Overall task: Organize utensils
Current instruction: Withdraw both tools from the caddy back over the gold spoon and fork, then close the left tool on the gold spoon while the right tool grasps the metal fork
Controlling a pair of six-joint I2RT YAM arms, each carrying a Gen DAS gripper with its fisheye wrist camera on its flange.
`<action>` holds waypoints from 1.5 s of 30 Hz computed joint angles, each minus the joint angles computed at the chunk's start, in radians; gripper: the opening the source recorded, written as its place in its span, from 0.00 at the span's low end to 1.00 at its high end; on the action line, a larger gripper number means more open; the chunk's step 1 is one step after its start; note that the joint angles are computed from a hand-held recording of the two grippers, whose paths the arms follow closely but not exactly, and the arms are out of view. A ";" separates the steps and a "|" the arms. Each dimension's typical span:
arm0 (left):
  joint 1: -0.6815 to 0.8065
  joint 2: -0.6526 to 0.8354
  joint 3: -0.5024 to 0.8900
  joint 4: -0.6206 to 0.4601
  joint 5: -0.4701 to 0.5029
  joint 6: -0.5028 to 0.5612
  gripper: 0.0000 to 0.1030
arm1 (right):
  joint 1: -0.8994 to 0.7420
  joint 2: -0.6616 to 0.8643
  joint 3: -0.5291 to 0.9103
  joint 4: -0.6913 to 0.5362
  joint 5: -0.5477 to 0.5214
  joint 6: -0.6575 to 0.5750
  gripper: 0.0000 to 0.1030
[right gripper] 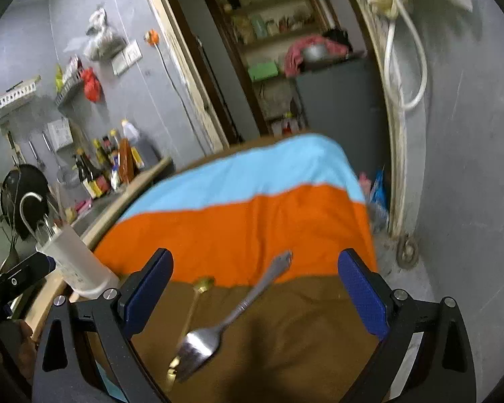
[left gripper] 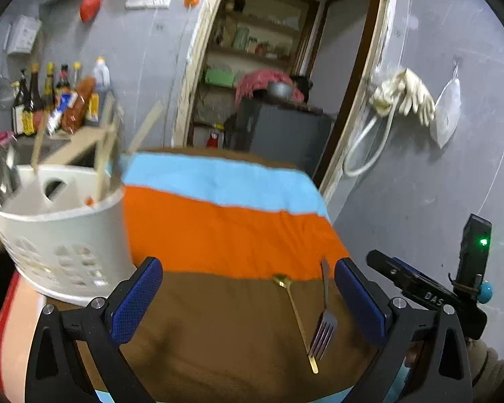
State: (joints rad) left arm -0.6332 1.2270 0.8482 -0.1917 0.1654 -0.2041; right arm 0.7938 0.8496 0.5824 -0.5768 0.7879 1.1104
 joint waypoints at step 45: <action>-0.113 0.612 0.461 -0.288 0.207 0.065 0.07 | -0.421 0.256 -0.119 0.411 -0.639 -0.219 0.14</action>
State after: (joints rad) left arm -0.7457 1.8390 1.3089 -0.4797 0.3721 -0.1387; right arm 0.3729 1.1055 0.4631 -0.1661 0.1489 0.8911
